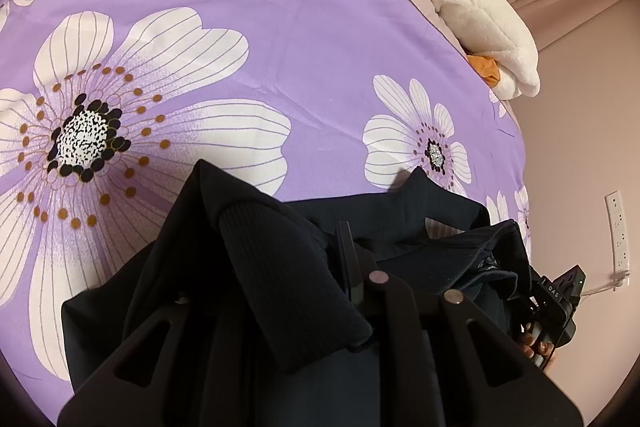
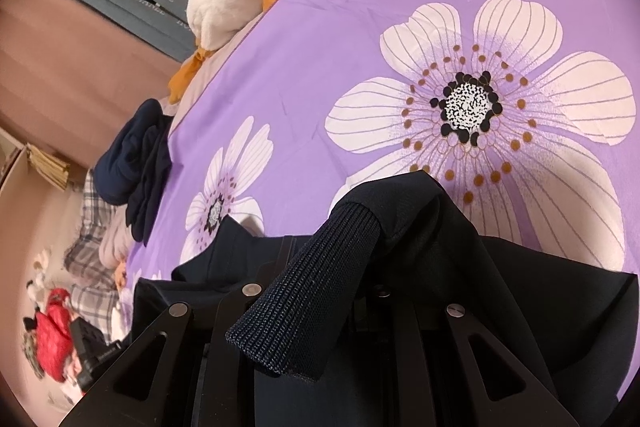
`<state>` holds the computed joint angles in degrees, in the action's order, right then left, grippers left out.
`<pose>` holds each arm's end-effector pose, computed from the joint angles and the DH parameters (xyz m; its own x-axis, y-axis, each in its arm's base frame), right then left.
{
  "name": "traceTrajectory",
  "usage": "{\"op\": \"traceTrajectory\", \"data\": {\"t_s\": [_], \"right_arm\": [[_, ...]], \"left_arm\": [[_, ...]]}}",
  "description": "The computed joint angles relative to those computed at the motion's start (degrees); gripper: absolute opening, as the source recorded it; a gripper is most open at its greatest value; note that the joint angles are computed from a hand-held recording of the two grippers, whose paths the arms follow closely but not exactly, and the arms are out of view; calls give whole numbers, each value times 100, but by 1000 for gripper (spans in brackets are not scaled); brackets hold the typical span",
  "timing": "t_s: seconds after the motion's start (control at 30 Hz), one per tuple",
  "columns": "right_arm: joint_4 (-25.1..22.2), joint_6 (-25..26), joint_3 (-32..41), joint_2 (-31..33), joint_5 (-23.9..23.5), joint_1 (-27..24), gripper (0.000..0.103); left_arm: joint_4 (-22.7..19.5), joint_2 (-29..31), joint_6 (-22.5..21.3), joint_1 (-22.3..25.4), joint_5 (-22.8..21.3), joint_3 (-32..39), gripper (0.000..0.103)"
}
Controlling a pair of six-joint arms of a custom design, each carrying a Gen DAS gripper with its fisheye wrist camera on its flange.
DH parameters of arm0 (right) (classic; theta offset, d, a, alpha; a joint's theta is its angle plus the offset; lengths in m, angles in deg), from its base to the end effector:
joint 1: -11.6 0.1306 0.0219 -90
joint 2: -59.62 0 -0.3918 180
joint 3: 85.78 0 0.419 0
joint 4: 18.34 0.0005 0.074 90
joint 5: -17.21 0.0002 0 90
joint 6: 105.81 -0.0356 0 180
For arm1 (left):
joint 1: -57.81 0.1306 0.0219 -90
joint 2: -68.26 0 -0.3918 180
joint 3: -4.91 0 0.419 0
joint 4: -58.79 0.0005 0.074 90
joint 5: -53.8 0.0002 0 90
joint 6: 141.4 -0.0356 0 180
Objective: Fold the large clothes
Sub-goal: 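Press the folded hem down onto the collar with both grippers, then release the hem and lift both open grippers off the jacket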
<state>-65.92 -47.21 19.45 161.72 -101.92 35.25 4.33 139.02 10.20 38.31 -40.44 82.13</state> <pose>0.5404 0.2550 0.4628 -0.8959 0.1045 -0.4317 -0.2366 0.7103 0.6629 0.3610 -0.1256 0.4661 -0.5850 -0.7235 -0.3666 -0.4801 0.6732 -0.5625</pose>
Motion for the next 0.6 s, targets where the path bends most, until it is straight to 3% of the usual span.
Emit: {"op": "traceTrajectory", "data": {"t_s": [0.33, 0.37, 0.43, 0.6], "right_arm": [[4, -263, 41, 34, -63, -16, 24], [3, -324, 50, 36, -77, -24, 26], [103, -514, 43, 23, -167, -43, 39], [203, -653, 77, 14, -206, -53, 47]], "left_arm": [[31, -72, 169, 20, 10, -27, 21], [28, -79, 192, 15, -2, -15, 23], [14, -114, 208, -2, -123, 3, 31], [-107, -225, 240, -15, -525, 41, 56]]}}
